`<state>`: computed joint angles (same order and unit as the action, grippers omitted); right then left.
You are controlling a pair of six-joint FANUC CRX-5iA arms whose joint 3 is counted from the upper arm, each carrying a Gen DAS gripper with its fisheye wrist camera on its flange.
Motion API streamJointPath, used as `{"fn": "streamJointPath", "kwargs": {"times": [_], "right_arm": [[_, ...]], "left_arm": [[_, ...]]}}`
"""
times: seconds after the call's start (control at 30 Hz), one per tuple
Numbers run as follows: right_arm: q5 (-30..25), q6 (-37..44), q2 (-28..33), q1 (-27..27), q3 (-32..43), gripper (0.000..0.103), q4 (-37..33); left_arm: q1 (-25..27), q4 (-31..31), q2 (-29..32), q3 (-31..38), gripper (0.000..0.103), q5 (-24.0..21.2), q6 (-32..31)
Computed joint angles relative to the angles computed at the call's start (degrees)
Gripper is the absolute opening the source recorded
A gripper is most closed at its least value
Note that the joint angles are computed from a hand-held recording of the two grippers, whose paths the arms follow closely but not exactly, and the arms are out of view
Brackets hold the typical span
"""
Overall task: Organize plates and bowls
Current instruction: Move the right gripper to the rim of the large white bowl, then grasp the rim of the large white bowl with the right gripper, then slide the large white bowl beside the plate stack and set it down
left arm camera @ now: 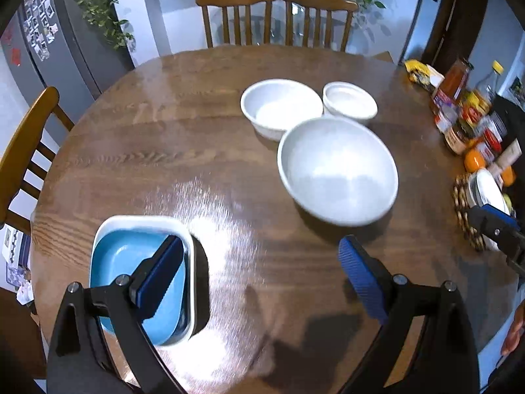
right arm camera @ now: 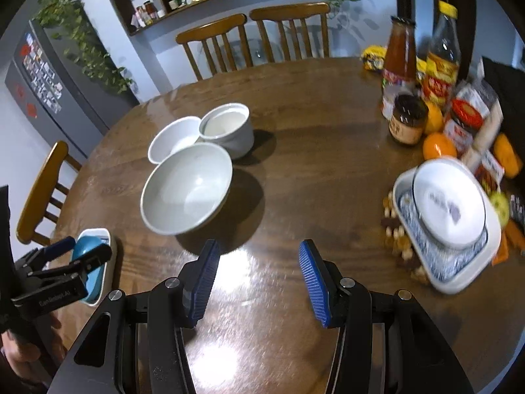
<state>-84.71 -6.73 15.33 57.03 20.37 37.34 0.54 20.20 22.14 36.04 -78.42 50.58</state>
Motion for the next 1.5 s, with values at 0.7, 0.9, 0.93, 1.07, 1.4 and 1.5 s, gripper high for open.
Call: {"fn": "streamJointPath", "kwargs": {"times": [0.7, 0.9, 0.93, 1.07, 1.4, 1.5], "right_arm": [[16.71, 13.78, 2.17, -10.57, -1.19, 0.051, -9.7], [20.57, 15.35, 1.82, -11.87, -2.49, 0.045, -12.73], [21.68, 15.44, 1.45, -12.14, -3.09, 0.042, -13.38], [23.41, 15.81, 1.0, -12.45, -3.92, 0.026, -14.14], [22.52, 15.05, 0.82, -12.08, -3.39, 0.017, -15.05], [22.28, 14.74, 0.4, -11.42, -3.47, 0.017, -14.37]], "left_arm": [[-5.51, -4.97, 9.36, 10.13, 0.071, -2.49, 7.34], [-6.14, -4.06, 11.71, 12.77, 0.036, -5.26, 7.44], [-6.29, -4.0, 12.1, 13.19, 0.031, -5.64, 7.46], [-6.58, -3.88, 12.69, 13.66, 0.024, -6.39, 7.13], [-6.61, -3.63, 10.47, 10.5, 0.021, -4.61, 5.11], [-5.65, -3.15, 8.43, 8.11, 0.021, -3.63, 3.56]]}}
